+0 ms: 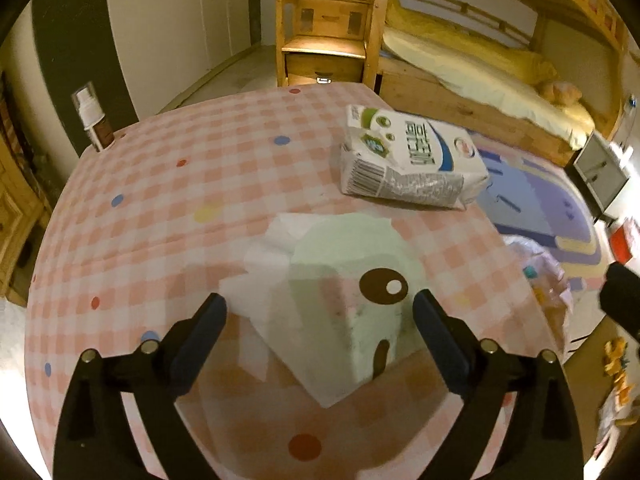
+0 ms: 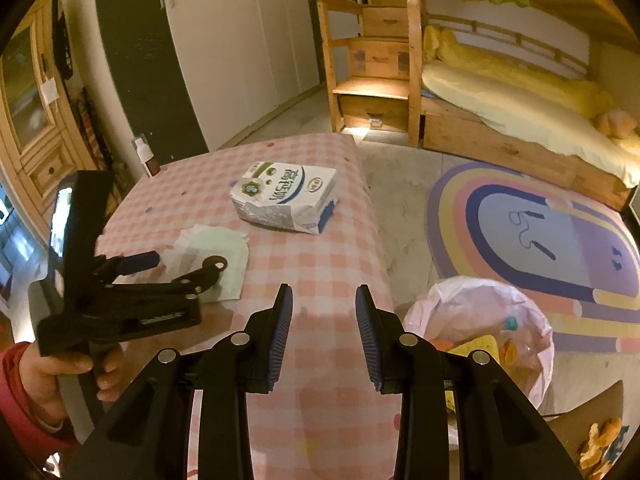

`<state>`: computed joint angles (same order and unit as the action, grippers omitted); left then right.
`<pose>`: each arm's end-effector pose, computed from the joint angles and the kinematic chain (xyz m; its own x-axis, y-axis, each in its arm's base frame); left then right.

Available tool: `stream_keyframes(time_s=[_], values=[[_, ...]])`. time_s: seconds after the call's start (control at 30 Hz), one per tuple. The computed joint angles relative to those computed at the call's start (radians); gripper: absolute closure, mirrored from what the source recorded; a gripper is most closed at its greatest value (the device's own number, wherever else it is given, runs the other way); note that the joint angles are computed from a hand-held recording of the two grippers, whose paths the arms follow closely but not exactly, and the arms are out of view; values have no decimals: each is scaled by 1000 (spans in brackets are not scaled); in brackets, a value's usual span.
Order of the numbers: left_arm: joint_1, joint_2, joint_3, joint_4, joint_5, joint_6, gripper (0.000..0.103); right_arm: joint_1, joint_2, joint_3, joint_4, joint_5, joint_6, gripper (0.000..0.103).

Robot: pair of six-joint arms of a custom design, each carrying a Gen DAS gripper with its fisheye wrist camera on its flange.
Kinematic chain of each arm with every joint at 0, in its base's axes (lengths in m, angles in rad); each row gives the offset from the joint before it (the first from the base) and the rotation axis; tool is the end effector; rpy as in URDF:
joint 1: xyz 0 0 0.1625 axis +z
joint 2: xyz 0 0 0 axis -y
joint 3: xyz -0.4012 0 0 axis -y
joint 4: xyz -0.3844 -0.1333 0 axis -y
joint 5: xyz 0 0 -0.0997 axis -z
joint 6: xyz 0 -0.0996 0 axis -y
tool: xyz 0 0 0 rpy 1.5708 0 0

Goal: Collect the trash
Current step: 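Lower the left gripper onto the pale green paper sheet and close it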

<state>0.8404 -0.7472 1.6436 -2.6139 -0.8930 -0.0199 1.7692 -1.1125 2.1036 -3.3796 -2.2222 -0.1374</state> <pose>-0.2840 -0.6106 0.0727 -0.6544 0.4367 -0.6173 0.6471 0.7457 -0.1585 0.1728 -0.4896 0.2193 -0.8402 0.1825 0.5107 -0.2523 0.7021 -0.6659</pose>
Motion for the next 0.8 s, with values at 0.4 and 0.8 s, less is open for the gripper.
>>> stream_keyframes(time_s=[0.4,0.8], values=[[39,-71,41,-26,-80,-32,58,7,-15,26,-14,-5,3,68],[61,-177,119,-48,-99,-14,103,35,18,-5,10,-4,-14,68]])
